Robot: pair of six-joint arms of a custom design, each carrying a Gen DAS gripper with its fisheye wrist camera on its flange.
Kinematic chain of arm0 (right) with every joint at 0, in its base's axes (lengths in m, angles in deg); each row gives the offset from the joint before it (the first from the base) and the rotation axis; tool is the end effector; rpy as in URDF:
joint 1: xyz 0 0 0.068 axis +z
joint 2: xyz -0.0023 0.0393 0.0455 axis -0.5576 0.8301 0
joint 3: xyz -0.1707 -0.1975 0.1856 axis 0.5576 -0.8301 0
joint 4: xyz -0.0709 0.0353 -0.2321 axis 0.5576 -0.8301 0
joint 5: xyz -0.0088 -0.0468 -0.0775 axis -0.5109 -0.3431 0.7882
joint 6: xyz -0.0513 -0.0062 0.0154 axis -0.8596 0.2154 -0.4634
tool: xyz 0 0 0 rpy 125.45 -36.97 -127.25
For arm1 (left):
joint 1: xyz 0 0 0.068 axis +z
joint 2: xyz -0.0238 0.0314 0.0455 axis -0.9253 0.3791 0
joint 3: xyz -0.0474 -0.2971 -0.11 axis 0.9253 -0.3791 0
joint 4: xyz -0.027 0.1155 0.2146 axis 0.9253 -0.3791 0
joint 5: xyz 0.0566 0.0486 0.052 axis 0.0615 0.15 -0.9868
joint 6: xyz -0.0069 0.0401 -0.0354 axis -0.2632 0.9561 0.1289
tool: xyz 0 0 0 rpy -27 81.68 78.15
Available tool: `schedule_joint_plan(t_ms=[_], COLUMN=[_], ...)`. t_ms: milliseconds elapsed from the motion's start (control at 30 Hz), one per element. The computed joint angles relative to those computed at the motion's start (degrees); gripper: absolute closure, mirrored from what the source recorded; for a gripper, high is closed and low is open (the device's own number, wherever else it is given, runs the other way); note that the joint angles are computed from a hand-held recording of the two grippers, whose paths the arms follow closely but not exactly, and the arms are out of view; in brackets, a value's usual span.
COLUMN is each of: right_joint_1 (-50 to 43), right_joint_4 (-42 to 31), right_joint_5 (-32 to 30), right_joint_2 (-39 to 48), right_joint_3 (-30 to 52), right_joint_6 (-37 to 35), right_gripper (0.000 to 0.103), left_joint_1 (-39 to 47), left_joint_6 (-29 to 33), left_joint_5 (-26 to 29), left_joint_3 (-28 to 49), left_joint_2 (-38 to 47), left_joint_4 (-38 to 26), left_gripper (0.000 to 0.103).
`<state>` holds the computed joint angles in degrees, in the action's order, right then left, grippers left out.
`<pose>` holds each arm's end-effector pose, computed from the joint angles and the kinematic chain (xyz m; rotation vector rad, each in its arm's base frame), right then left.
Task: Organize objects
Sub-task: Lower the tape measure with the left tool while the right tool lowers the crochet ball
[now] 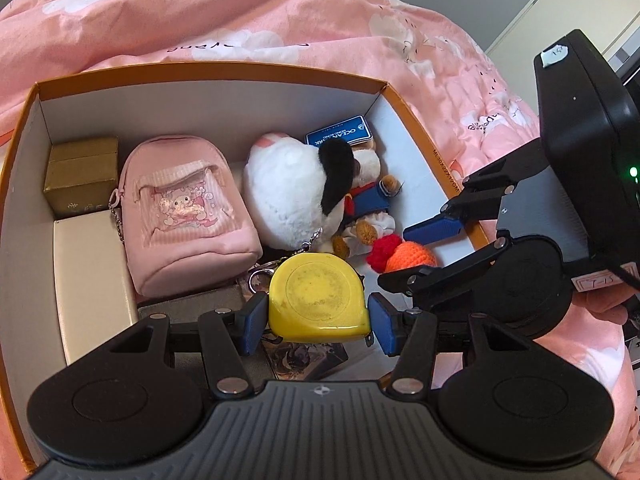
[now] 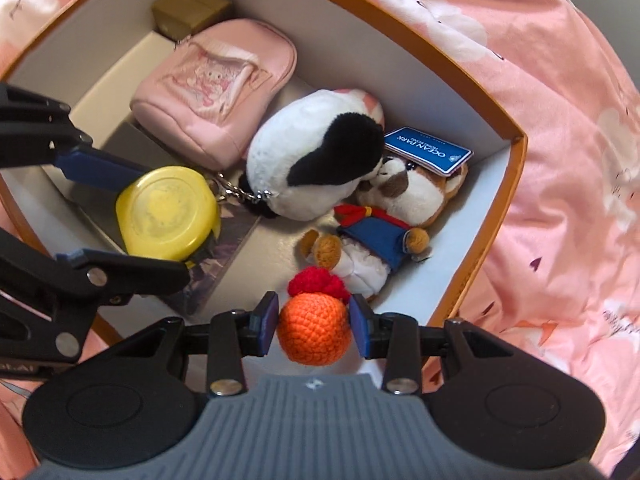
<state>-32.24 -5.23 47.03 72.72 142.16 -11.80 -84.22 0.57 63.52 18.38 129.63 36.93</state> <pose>0.3491 0.0065 0.1839 -0.8362 2.8335 -0.2285 0.3138 -0.1093 0.1454 0.5786 2.6241 -0.6929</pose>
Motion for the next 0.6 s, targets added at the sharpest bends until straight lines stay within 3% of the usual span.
schedule_joint_plan(t_ms=[267, 367, 600], right_joint_1=[0.3, 0.2, 0.4], right_joint_4=[2.7, 5.5, 10.0], right_joint_5=[2.7, 2.4, 2.2], right_joint_2=[-2.7, -6.3, -13.8], right_joint_3=[-2.8, -5.7, -12.0], right_joint_6=[-3.5, -4.6, -9.3], right_gripper=[0.059, 0.054, 0.052], left_joint_1=[-1.7, -2.7, -5.9], left_joint_6=[0.2, 0.7, 0.1], left_joint_5=[-2.8, -4.0, -7.2], left_joint_3=[1.2, 2.6, 5.6], left_joint_2=[0.2, 1.2, 4.1], left_joint_4=[-1.6, -3.5, -4.9], left_gripper=[0.041, 0.041, 0.041])
